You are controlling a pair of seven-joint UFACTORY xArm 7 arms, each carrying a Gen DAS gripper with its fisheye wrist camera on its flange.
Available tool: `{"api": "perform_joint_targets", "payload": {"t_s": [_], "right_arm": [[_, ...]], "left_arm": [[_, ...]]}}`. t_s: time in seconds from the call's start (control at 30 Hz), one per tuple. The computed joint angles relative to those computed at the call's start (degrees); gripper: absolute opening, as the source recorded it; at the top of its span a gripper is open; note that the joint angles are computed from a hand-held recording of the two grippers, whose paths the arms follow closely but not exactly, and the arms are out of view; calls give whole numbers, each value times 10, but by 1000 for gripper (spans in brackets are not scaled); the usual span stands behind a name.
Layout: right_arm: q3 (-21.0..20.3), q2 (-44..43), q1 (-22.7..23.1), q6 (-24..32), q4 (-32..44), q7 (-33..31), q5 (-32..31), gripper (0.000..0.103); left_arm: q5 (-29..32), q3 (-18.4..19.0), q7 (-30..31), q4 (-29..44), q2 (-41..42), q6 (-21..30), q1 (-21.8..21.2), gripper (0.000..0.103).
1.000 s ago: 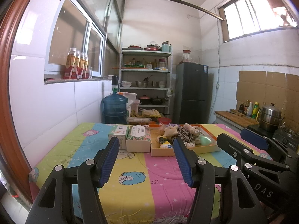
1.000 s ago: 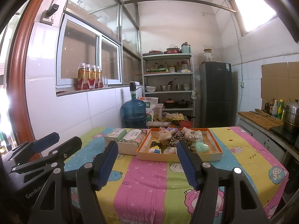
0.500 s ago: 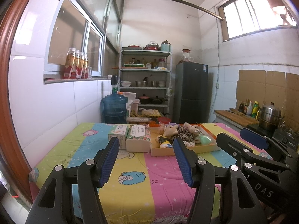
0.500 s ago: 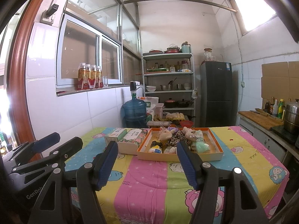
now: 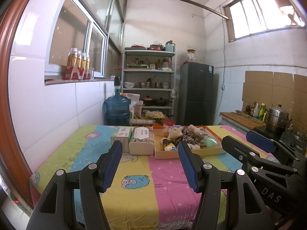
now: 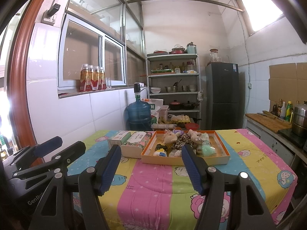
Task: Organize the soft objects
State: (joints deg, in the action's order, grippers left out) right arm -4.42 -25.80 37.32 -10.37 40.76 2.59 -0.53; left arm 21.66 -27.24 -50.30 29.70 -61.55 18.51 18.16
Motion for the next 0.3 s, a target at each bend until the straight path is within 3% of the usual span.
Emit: {"api": "perform_joint_targets", "payload": {"t_s": [0.3], "right_arm": [[-1,0,1,0,0,1,-1,65]], "left_arm": [[4,-8,-8,-4,-4,-6,9,62]]}}
